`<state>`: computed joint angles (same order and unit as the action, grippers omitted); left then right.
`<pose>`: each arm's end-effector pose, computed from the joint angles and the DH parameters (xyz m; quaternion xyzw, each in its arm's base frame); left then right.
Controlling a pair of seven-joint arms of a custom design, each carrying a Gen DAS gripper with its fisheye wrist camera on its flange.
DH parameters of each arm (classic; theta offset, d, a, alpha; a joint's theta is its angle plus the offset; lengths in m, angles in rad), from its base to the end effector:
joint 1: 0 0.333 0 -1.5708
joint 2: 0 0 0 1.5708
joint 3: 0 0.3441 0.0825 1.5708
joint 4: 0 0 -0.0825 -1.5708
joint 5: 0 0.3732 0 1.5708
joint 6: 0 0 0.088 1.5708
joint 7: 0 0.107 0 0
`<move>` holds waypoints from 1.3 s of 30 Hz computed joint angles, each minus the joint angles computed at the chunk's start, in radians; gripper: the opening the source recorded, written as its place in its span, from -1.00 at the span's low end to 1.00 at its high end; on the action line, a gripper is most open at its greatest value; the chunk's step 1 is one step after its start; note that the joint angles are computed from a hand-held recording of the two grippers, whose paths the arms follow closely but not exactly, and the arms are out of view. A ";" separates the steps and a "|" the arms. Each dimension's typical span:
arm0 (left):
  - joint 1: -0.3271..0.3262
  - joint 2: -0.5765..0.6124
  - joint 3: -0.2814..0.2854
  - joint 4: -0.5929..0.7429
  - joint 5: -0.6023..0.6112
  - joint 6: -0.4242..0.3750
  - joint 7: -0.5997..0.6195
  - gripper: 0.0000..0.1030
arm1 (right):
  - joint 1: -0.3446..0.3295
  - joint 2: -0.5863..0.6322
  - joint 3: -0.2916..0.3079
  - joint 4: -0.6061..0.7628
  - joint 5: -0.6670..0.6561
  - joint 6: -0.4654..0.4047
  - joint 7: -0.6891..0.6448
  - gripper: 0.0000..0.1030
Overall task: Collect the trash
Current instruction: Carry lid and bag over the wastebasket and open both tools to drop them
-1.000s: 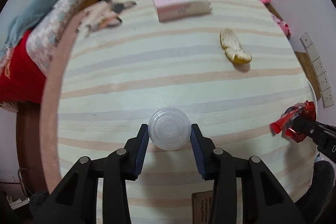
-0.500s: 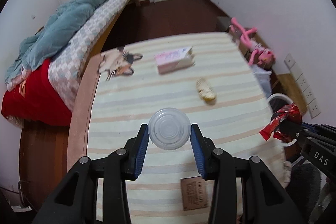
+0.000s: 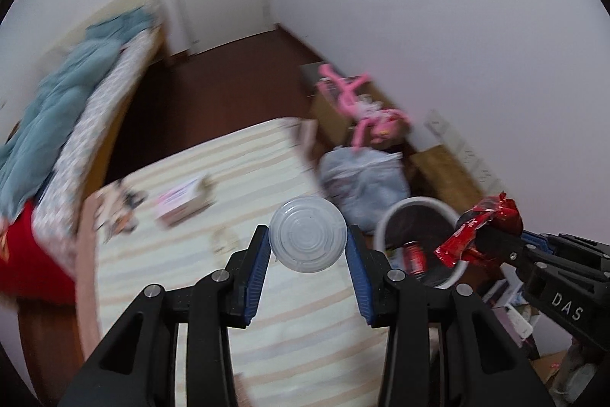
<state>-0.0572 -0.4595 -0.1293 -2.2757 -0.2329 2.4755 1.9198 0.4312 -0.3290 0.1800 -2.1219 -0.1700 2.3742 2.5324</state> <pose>0.4301 -0.0921 0.6347 -0.5188 0.7889 -0.2606 0.2013 0.3891 0.2865 0.6398 -0.5834 0.7549 -0.1025 0.2815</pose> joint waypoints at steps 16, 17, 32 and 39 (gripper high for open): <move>-0.175 0.414 -0.157 0.202 0.229 -0.016 -0.182 -0.29 | -0.185 -0.149 -0.196 -0.300 0.057 -0.019 -0.150 -0.66; -0.186 0.446 -0.155 0.218 0.252 -0.031 -0.196 -0.29 | -0.192 -0.133 -0.216 -0.318 0.080 -0.009 -0.176 -0.66; -0.293 0.757 -0.088 0.431 0.370 -0.257 -0.252 -0.29 | -0.277 0.211 -0.282 -0.365 0.486 0.099 -0.528 -0.66; -0.285 0.804 -0.081 0.495 0.302 -0.341 -0.225 -0.28 | -0.327 0.306 -0.234 -0.308 0.524 0.043 -0.591 -0.66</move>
